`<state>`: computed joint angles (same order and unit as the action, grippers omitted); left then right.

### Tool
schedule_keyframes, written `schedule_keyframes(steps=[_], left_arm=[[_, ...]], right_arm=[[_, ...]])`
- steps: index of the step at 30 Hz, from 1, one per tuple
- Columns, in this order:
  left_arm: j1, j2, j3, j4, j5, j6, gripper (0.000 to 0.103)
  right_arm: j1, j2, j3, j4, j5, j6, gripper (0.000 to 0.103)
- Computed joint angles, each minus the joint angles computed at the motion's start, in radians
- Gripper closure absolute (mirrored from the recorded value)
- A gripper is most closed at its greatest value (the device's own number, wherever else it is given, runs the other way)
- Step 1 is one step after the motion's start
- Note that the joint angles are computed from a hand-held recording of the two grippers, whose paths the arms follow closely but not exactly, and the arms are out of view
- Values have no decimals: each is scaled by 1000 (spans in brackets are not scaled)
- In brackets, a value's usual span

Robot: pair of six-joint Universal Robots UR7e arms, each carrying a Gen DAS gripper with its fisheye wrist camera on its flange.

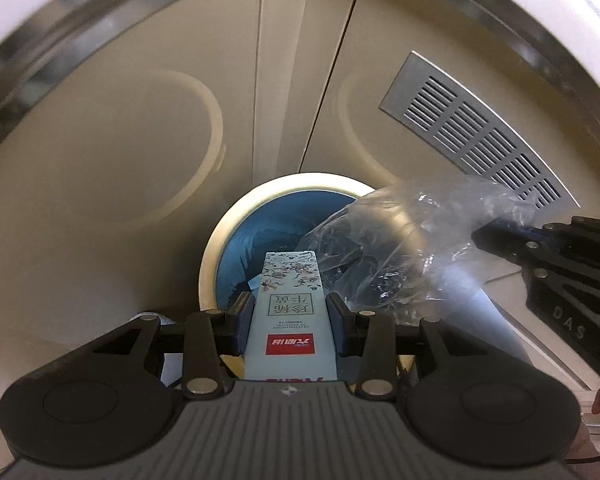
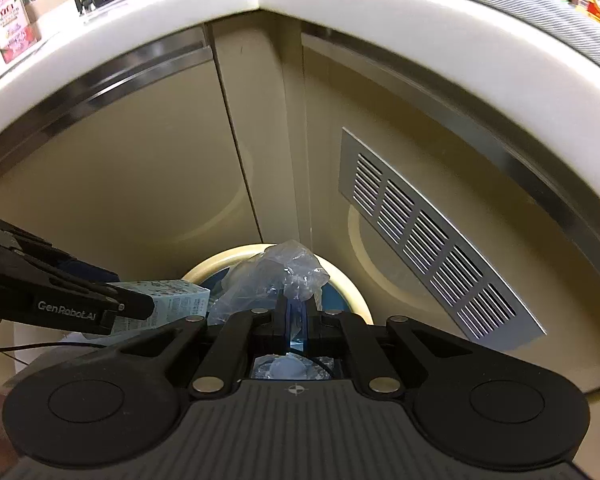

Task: Collect trash
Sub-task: 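Lower the printed box and clear bag with both tools into the bin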

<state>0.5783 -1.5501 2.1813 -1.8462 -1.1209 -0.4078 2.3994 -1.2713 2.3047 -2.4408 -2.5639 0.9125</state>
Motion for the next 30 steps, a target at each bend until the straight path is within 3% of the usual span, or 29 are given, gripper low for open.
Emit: schedule_keyframes(steps=[9,14,20,30], left_arm=[[39,52,13,-23,2,-5,60],[56,67,24,-5,18,-22,60],[63,72,28,-19,23,-17,60],[44,42,24,-46,-4,-6,60]], right_arm=[[-123,66,22,-114,62,-122,97],[-166,77,47,-94,91,-82,97],[-176,37,67,-61,81,-28,97],[-102,-25,-12,59,35,-97,97]])
